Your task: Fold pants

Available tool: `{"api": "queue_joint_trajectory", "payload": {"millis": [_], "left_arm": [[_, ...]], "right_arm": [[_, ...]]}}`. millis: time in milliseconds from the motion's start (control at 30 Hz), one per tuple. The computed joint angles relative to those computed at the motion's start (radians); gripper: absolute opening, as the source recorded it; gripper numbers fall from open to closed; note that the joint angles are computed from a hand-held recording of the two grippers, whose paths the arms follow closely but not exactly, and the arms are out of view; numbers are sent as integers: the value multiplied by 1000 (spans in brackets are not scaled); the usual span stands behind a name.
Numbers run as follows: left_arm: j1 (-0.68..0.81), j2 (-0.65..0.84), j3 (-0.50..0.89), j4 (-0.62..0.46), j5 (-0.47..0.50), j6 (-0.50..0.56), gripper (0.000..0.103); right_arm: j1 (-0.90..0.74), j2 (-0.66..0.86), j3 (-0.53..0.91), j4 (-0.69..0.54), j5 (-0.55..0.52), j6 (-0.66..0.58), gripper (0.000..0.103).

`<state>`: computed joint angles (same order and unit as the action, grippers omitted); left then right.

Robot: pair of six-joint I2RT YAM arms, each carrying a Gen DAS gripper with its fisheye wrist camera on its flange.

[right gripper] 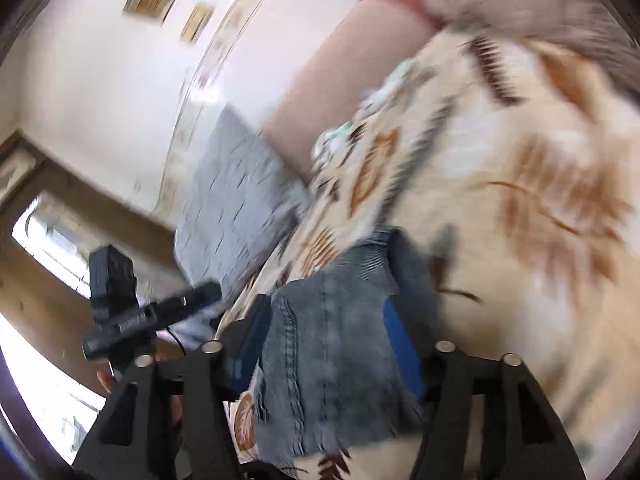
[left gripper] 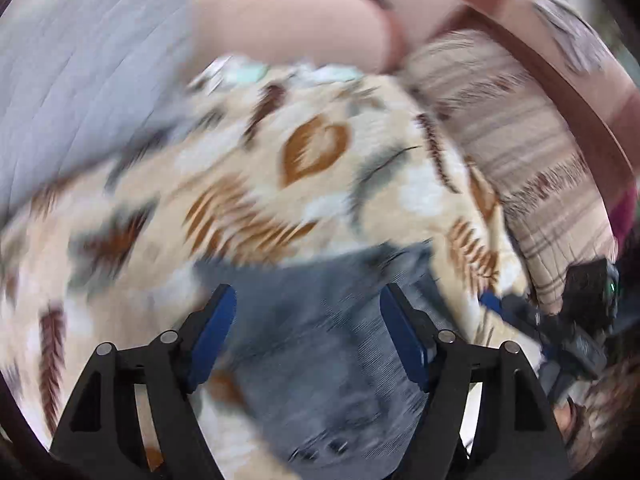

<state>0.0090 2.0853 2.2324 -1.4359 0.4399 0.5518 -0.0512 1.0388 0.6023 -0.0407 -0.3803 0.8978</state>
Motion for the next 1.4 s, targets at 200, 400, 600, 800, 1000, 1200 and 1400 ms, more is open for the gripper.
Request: {"api": "queue_joint_trajectory", "payload": {"millis": [200,400,600,800,1000,1200,1400], "left_arm": [[82,81,-88,-35,-15,-93,74],[36,122,-73,-2,14,-225,58],[-20,110,-215,188,-127,-317,72],[72,115,-106,5,-5,-225,69],[145,-36,-358,-15,78,-106,69],[157,-104,-488,19,61,-117,72],[129,-168,-620,152,-2,-163,85]], "right_arm": [[43,436,183,96,-42,-66,60],[46,278,239,-72,-18,-199,5],[0,521,404,-360,89,-340,1],[-63,261,201,-154,-144,-239,43],[65,292,172,-209,-79,-252,52],[138,91,159,-352,49,-296,7],[204,192,186,-462,190,-365,8]]}}
